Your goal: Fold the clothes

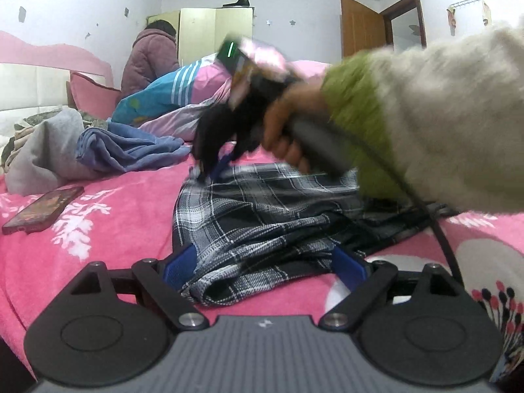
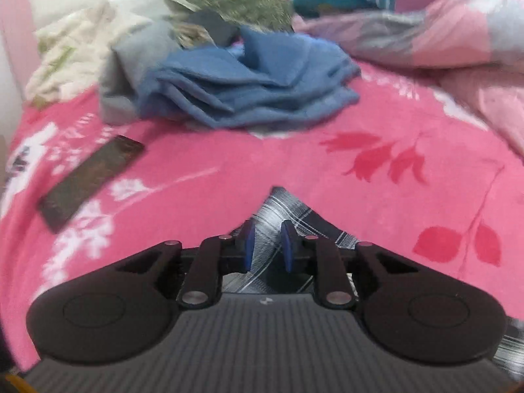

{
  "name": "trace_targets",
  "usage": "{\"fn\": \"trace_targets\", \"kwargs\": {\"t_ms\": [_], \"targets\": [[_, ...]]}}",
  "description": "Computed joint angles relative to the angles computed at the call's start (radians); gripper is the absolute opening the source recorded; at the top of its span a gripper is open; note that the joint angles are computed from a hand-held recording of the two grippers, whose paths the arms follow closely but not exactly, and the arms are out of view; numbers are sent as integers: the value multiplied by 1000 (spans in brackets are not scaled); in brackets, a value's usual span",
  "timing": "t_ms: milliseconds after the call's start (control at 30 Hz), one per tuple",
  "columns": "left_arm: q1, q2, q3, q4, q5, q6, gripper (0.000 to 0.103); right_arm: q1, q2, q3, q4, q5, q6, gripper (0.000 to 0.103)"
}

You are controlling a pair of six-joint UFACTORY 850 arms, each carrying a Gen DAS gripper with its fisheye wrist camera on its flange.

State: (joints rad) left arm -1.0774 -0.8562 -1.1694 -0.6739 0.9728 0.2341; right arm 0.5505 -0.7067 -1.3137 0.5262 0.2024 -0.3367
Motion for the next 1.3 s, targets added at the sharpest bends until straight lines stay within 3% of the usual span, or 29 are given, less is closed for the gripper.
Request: {"fn": "trace_targets", "kwargs": {"t_ms": [67, 167, 300, 367, 433, 500, 567, 700, 733, 800, 900, 967, 1067, 1167, 1233, 1300], "targets": [[0, 3, 6, 3, 4, -4, 90, -6, -58, -44, 55, -2, -66, 16], [3, 8, 17, 13, 9, -23, 90, -10, -21, -8, -30, -2, 61, 16], [6, 14, 24, 24, 7, -44, 90, 4, 115, 132, -421, 11, 412, 16], [8, 16, 26, 28, 5, -52, 90, 17, 124, 146, -629, -10, 585, 16], [7, 25, 33, 19, 0, -52, 90, 34, 74, 117, -710, -62, 631, 16], [8, 39, 50, 17, -1, -68, 89, 42, 63, 132, -640, -15, 510, 16], [12, 61, 77, 34, 8, -107, 89, 47, 92, 137, -552, -48, 472, 18], [14, 92, 116, 58, 19, -135, 89, 72, 194, 246, -716, 33, 591, 18], [13, 97, 123, 58, 21, -129, 89, 80, 179, 243, -731, 20, 608, 18], [4, 109, 132, 32, 16, -87, 89, 102, 139, 234, -637, 0, 523, 18], [-9, 133, 152, -19, 13, -47, 89, 123, 145, 274, -469, 80, 333, 18], [-15, 150, 168, -49, 10, -40, 89, 125, 190, 303, -474, 80, 389, 18], [-16, 174, 186, -79, -11, -52, 89, 141, 266, 402, -550, 162, 414, 18], [-13, 194, 193, -108, -46, -67, 89, 156, 243, 429, -560, 163, 420, 17], [-13, 207, 192, -143, -67, -56, 89, 166, 233, 470, -500, 272, 387, 17], [-15, 217, 188, -183, -74, -35, 89, 166, 253, 490, -480, 298, 438, 18]]}}
